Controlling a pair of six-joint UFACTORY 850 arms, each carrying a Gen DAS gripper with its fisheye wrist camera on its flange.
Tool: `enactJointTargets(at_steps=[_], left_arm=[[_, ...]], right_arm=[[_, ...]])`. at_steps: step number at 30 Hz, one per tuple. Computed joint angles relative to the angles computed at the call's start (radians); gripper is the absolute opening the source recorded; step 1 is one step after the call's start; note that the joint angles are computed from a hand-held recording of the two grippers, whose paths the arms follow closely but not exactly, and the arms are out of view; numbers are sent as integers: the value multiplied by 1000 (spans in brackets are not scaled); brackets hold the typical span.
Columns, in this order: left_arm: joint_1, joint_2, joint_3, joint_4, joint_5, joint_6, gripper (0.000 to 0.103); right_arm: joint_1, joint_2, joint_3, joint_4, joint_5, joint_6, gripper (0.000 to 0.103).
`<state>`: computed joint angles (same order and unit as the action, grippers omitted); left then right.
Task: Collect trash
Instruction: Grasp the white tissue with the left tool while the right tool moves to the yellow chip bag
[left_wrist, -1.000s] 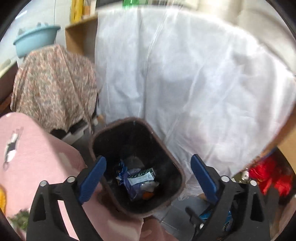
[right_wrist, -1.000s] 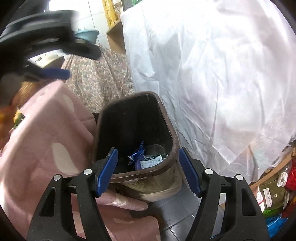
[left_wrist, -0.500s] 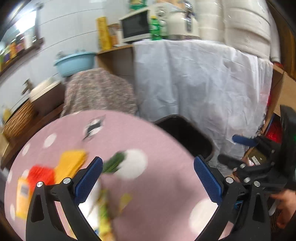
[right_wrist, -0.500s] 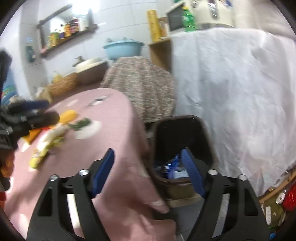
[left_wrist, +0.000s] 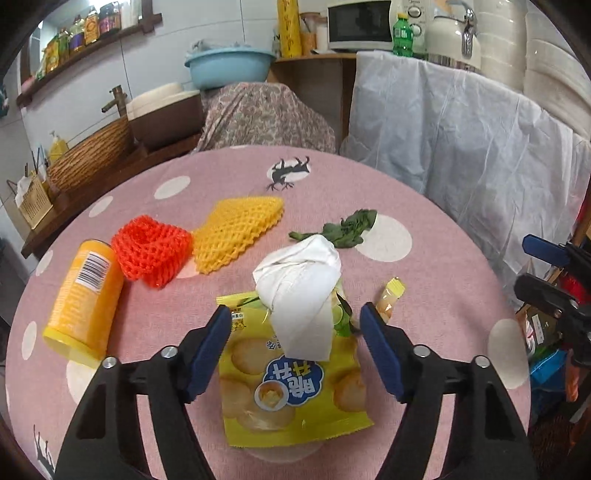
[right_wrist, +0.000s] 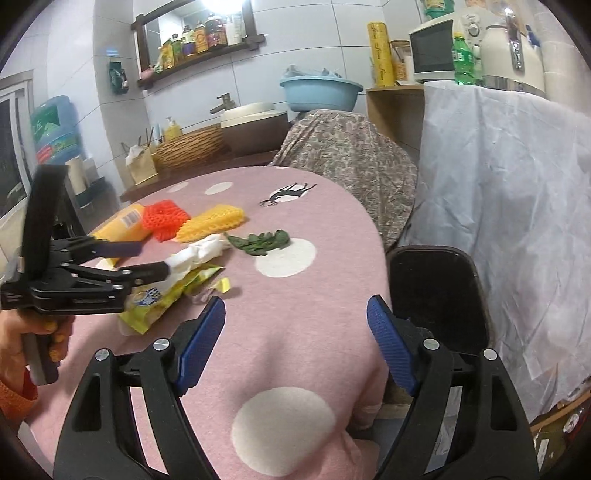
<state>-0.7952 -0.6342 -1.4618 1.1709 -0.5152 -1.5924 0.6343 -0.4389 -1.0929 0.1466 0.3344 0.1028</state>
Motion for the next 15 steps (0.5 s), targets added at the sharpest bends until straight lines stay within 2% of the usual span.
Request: enactJointTargets(at_steps=[9, 15], left_arm=[[29, -72, -81, -131, -2, 149, 56], [34, -62, -57, -113, 26, 71, 39]], right_arm=[[16, 13, 8, 2, -21, -29, 79], [12, 10, 3, -46, -25, -3, 79]])
